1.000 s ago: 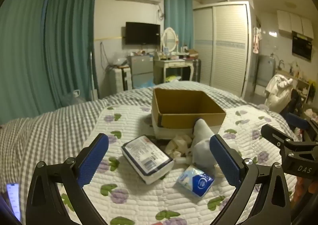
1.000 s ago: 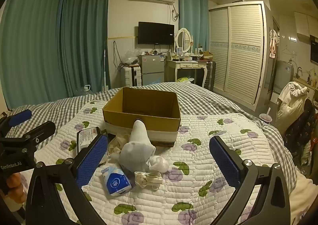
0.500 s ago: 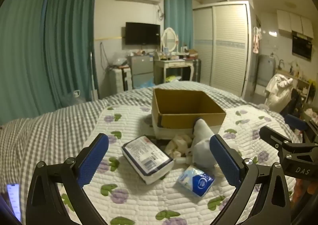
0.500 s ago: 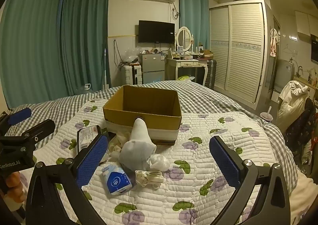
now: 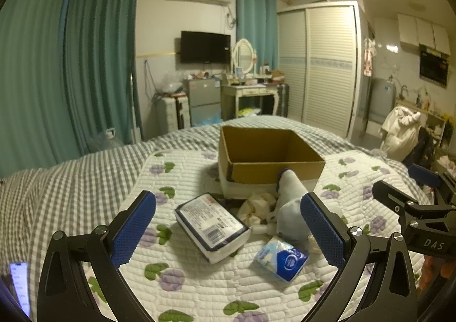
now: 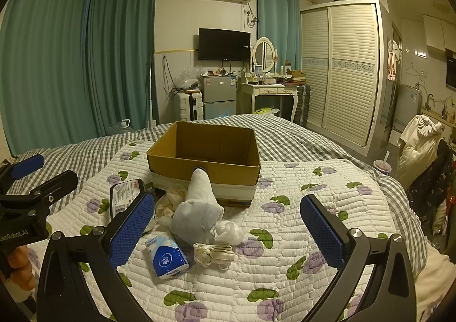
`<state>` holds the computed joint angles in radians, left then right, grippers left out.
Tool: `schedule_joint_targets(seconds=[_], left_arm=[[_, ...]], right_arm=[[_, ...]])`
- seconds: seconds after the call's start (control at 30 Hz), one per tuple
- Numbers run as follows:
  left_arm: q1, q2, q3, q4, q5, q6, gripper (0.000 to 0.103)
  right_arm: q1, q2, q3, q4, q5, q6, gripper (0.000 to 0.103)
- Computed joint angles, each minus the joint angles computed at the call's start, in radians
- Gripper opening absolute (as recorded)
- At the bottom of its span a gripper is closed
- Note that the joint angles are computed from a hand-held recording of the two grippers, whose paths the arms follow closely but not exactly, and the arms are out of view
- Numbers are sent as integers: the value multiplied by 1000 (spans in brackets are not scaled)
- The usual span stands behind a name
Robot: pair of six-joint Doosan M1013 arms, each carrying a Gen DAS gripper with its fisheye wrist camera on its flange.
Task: Organize soft objects
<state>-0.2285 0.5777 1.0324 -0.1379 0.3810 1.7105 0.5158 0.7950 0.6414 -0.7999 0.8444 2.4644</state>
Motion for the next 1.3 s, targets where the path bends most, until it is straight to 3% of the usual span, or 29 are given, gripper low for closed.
schedule_joint_targets(seconds=[1.3], left_arm=[[-1, -4, 11, 29, -2, -21, 103]], right_arm=[[-1, 0, -1, 13, 5, -6, 103]])
